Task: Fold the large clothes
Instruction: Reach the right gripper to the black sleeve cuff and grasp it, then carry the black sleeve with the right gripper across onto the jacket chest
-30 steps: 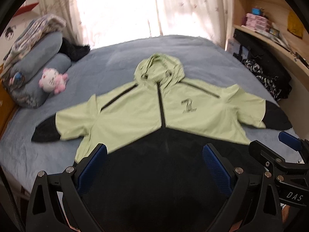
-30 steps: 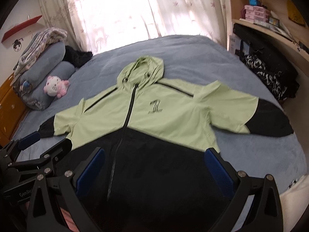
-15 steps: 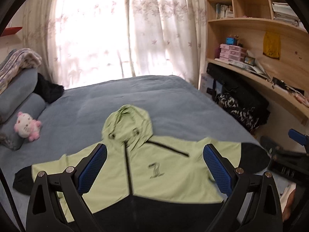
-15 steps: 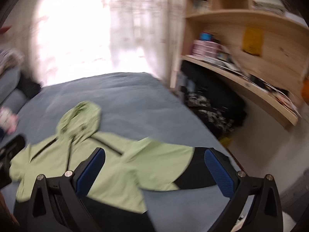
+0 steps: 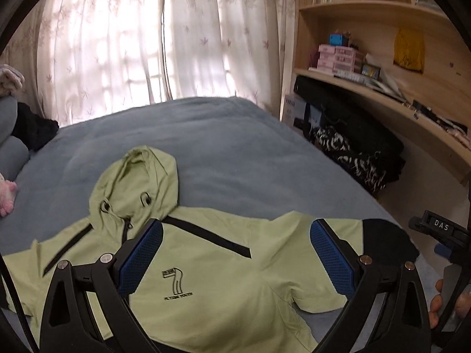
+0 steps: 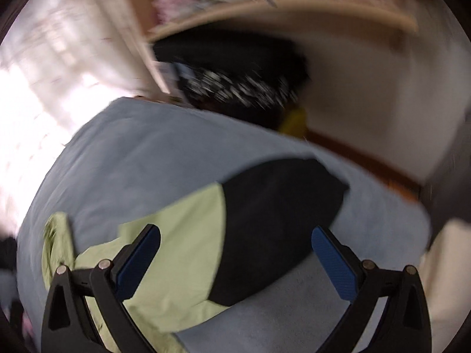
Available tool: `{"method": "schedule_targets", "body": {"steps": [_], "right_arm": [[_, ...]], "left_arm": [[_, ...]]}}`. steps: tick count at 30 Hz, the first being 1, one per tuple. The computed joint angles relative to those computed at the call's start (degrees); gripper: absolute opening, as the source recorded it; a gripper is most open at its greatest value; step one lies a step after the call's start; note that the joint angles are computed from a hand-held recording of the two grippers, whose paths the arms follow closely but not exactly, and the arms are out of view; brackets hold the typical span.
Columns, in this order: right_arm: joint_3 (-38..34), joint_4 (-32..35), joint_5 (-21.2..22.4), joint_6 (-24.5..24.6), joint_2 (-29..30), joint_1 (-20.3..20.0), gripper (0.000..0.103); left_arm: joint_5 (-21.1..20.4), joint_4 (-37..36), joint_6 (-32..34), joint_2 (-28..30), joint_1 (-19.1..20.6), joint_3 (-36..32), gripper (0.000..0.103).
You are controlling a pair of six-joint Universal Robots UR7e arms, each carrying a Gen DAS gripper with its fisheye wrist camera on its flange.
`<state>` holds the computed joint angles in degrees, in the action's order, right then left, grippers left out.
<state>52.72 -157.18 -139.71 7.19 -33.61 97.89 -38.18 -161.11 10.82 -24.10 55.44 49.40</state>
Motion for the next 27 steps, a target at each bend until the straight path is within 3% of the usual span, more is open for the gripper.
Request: {"method": "schedule_targets", "body": {"steps": [5, 7, 9, 13, 16, 18, 20, 21, 22, 24, 27], "right_arm": [[2.8, 5.94, 3.0, 15.55, -0.87, -5.3, 0.102], [4.87, 5.39, 4.38, 19.97, -1.4, -7.04, 0.102], [6.08, 3.37, 6.04, 21.11, -1.49, -8.32, 0.102], [4.28, -1.13, 5.6, 17.75, 0.79, -8.5, 0.102], [2.03, -2.37, 8.63, 17.39, 1.95, -9.23, 0.101], [-0.97, -0.82, 8.2, 18.1, 3.3, -9.39, 0.088], [-2.41, 0.18, 7.76, 18.16, 3.78, -9.3, 0.049], [-2.73, 0.46, 8.36, 18.01, 3.79, -9.36, 0.035], [-2.3, 0.33, 9.74, 17.88, 3.39, -9.53, 0.014], [-1.47, -1.26, 13.34, 16.73, 2.72, -9.75, 0.007], [-1.07, -7.03, 14.63, 8.87, 2.83, -7.98, 0.007]], "left_arm": [[0.55, 2.88, 2.16, 6.32, 1.61, -5.87, 0.099], [0.4, 8.87, 0.69, 9.13, 2.31, -10.13, 0.099], [0.12, 13.71, -1.77, 11.37, 2.87, -13.76, 0.099], [-0.41, 18.36, -3.9, 15.06, 3.41, -19.4, 0.099], [-0.81, 21.01, -4.09, 17.07, 3.67, -22.71, 0.099], [-0.69, 23.08, -3.94, 18.45, 3.64, -25.41, 0.099], [-0.53, 23.7, -3.41, 18.82, 3.6, -26.46, 0.092], [-0.52, 24.27, -3.34, 18.94, 3.59, -27.0, 0.088], [-0.32, 25.43, -3.55, 19.21, 3.61, -27.91, 0.082], [0.36, 28.08, -4.72, 19.6, 3.74, -29.68, 0.072], [1.62, 29.8, -7.72, 18.3, 3.97, -28.81, 0.07]]}}
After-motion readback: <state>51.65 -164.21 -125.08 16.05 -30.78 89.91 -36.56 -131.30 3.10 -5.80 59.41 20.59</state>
